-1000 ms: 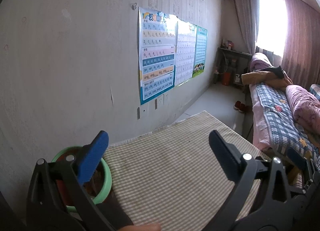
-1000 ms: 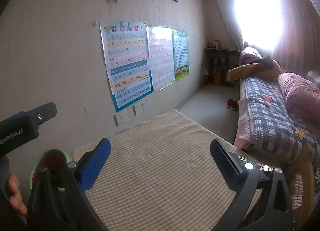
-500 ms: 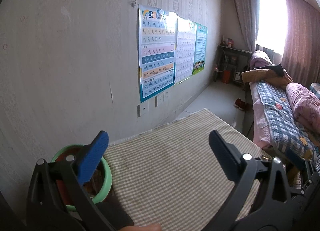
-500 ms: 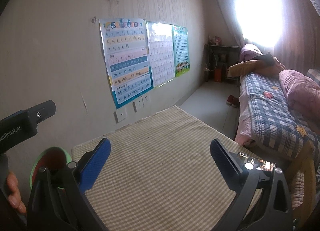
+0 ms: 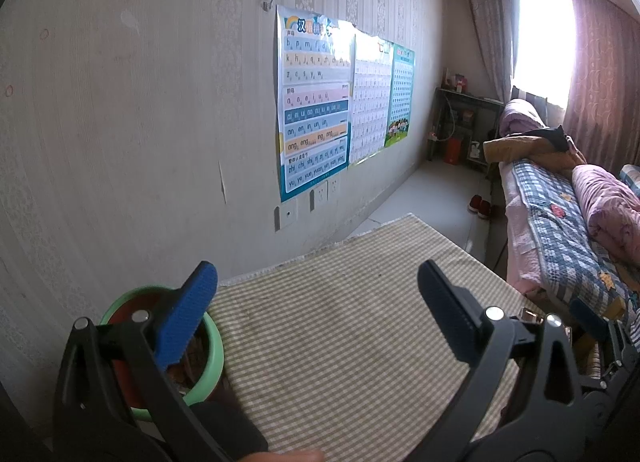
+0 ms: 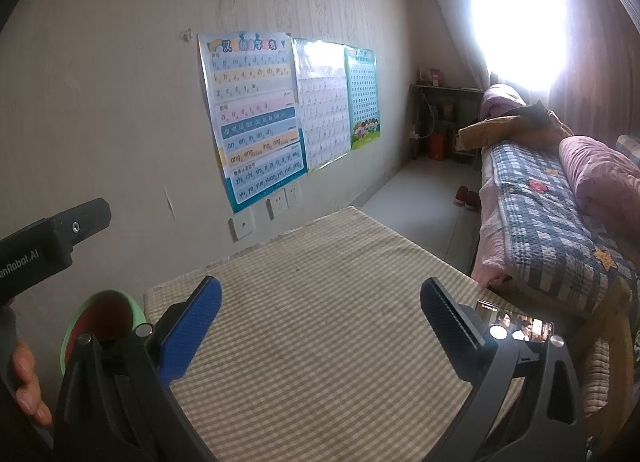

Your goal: Collect trash

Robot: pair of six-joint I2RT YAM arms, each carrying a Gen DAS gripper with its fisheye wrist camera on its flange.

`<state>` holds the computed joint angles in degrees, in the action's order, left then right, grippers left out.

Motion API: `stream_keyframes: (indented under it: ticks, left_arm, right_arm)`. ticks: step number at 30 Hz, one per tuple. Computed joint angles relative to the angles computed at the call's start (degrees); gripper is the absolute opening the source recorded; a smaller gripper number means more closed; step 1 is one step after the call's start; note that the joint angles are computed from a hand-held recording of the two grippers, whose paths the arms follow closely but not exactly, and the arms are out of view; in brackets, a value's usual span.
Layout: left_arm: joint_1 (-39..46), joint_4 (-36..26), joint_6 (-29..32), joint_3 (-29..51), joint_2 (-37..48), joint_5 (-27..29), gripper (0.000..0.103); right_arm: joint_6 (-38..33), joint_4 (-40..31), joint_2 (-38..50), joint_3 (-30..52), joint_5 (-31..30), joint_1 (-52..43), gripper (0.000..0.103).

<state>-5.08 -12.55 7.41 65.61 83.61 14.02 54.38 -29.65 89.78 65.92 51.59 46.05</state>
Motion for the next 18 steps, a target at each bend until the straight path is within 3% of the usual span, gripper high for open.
stream_keyframes:
  ticks: [11, 18]
  left_arm:
    - [0.33, -0.64, 0.31, 0.63, 1.42, 0.18, 0.098]
    - [0.85, 0.91, 1.40, 0.18, 3.74, -0.72, 0.098]
  right_arm:
    - [0.69, 0.36, 0.81, -0.44, -1.15, -0.43, 0.096]
    - [1.65, 2.87, 2.29, -3.07, -5.69, -2.92, 0.096]
